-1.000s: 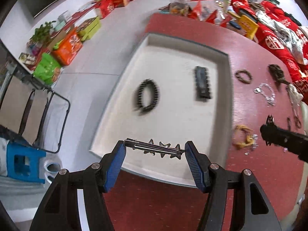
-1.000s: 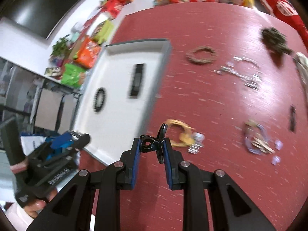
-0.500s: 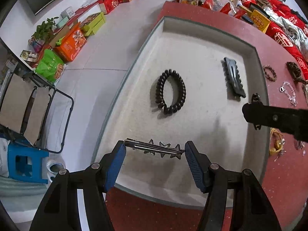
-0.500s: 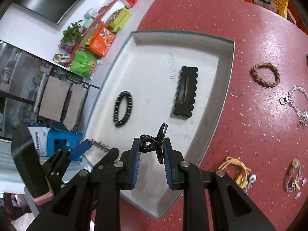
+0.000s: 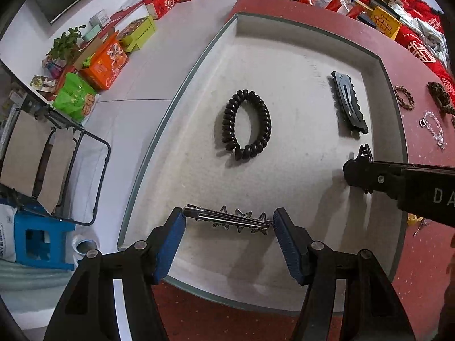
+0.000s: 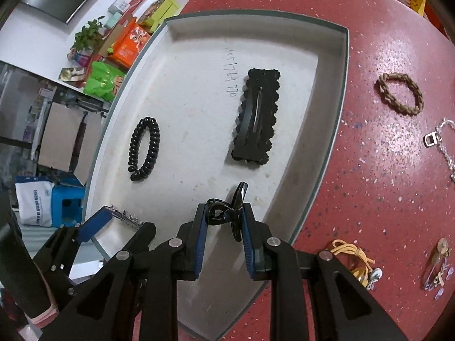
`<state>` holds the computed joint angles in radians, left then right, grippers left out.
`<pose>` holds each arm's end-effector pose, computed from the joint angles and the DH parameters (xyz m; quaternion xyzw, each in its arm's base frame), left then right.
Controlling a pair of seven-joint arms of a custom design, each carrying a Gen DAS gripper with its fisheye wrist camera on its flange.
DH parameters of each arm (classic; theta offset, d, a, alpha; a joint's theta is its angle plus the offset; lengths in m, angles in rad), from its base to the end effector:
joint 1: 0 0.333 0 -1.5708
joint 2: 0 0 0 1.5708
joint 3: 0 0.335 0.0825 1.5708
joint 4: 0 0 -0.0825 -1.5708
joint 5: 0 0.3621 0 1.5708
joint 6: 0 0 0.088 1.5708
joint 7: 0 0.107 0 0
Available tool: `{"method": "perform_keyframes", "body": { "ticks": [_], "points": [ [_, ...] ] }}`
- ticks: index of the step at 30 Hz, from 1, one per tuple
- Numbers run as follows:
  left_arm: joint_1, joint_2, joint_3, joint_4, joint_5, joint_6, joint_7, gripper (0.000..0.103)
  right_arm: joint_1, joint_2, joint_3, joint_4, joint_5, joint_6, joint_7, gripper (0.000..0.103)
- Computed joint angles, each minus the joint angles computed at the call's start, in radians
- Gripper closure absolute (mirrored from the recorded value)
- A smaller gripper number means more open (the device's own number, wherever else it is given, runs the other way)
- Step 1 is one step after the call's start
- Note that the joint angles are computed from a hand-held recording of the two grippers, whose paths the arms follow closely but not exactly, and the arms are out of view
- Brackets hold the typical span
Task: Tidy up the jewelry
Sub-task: 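Carry both clips into the white tray and open both tools to release them, then move both open tools back over the remaining bracelets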
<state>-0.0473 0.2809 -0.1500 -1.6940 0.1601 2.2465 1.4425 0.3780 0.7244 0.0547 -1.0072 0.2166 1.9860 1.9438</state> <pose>0.6409 -0.1131 0.4880 -0.6488 0.7469 -0.0831 0.1194 0.6969 0.3195 0.4737 -0.6889 0.7035 0.0646 0.1626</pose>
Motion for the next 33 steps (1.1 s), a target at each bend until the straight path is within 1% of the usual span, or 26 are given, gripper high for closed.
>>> {"method": "perform_keyframes", "body": {
  "ticks": [6, 9, 10, 11, 12, 13, 14, 15, 17, 18, 20, 21, 23, 24, 28, 29, 30, 32, 33],
  "points": [
    [0.002, -0.005, 0.001, -0.003, 0.004, -0.004, 0.004, 0.037, -0.015, -0.019, 0.01, -0.022, 0.031, 0.002, 0.002, 0.077],
    [0.003, -0.015, 0.003, -0.013, 0.007, 0.001, 0.001, 0.037, -0.03, -0.031, 0.019, -0.04, 0.057, 0.012, -0.015, 0.068],
    [0.005, -0.017, 0.005, -0.019, 0.008, 0.006, 0.001, 0.037, -0.029, -0.036, 0.018, -0.045, 0.057, 0.014, -0.014, 0.062],
    [0.005, -0.02, 0.006, -0.019, 0.01, 0.006, -0.003, 0.024, -0.028, -0.039, 0.017, -0.045, 0.058, 0.018, -0.017, 0.056],
    [0.003, -0.024, 0.007, -0.023, 0.014, 0.009, -0.012, 0.008, -0.028, -0.042, 0.019, -0.05, 0.061, 0.024, -0.019, 0.054],
    [0.003, -0.03, 0.009, -0.03, 0.02, 0.025, -0.023, 0.005, -0.032, -0.049, 0.023, -0.057, 0.071, 0.035, -0.025, 0.051],
    [0.004, -0.04, 0.01, -0.041, 0.024, 0.044, -0.029, 0.005, -0.034, -0.057, 0.024, -0.064, 0.076, 0.045, -0.029, 0.048],
    [0.005, -0.041, 0.009, -0.041, 0.023, 0.043, -0.026, 0.005, -0.028, -0.067, 0.024, -0.079, 0.077, 0.058, -0.024, 0.046],
    [0.005, -0.041, 0.008, -0.034, 0.025, 0.029, -0.022, 0.005, -0.036, -0.092, 0.028, -0.108, 0.095, 0.089, -0.033, 0.044],
    [0.006, -0.043, 0.008, -0.035, 0.025, 0.029, -0.021, 0.005, -0.039, -0.099, 0.027, -0.112, 0.099, 0.091, -0.034, 0.043],
    [0.004, -0.049, 0.008, -0.037, 0.028, 0.029, -0.023, 0.005, -0.048, -0.125, 0.028, -0.141, 0.113, 0.116, -0.036, 0.037],
    [0.003, -0.052, 0.007, -0.038, 0.029, 0.029, -0.025, 0.0, -0.053, -0.147, 0.028, -0.167, 0.123, 0.137, -0.039, 0.035],
    [0.003, -0.063, 0.004, -0.044, 0.024, 0.035, -0.022, 0.0, -0.056, -0.191, 0.022, -0.223, 0.126, 0.177, -0.038, 0.024],
    [0.002, -0.064, 0.003, -0.044, 0.02, 0.037, -0.018, 0.0, -0.06, -0.202, 0.021, -0.239, 0.127, 0.185, -0.04, 0.021],
    [-0.002, -0.08, -0.008, -0.046, -0.001, 0.033, 0.014, 0.0, -0.072, -0.309, -0.001, -0.389, 0.112, 0.247, -0.03, 0.017],
    [-0.004, -0.082, -0.01, -0.044, -0.009, 0.03, 0.022, 0.0, -0.076, -0.339, -0.007, -0.436, 0.106, 0.266, -0.029, 0.017],
    [-0.006, -0.085, -0.013, -0.043, -0.018, 0.026, 0.032, 0.0, -0.078, -0.346, -0.007, -0.452, 0.101, 0.275, -0.028, 0.017],
    [-0.012, -0.09, -0.016, -0.039, -0.028, 0.021, 0.036, 0.0, -0.087, -0.408, -0.019, -0.541, 0.086, 0.303, -0.017, 0.017],
    [-0.016, -0.096, -0.018, -0.041, -0.032, 0.025, 0.038, 0.0, -0.089, -0.419, -0.019, -0.558, 0.081, 0.309, -0.012, 0.017]
  ]
}}
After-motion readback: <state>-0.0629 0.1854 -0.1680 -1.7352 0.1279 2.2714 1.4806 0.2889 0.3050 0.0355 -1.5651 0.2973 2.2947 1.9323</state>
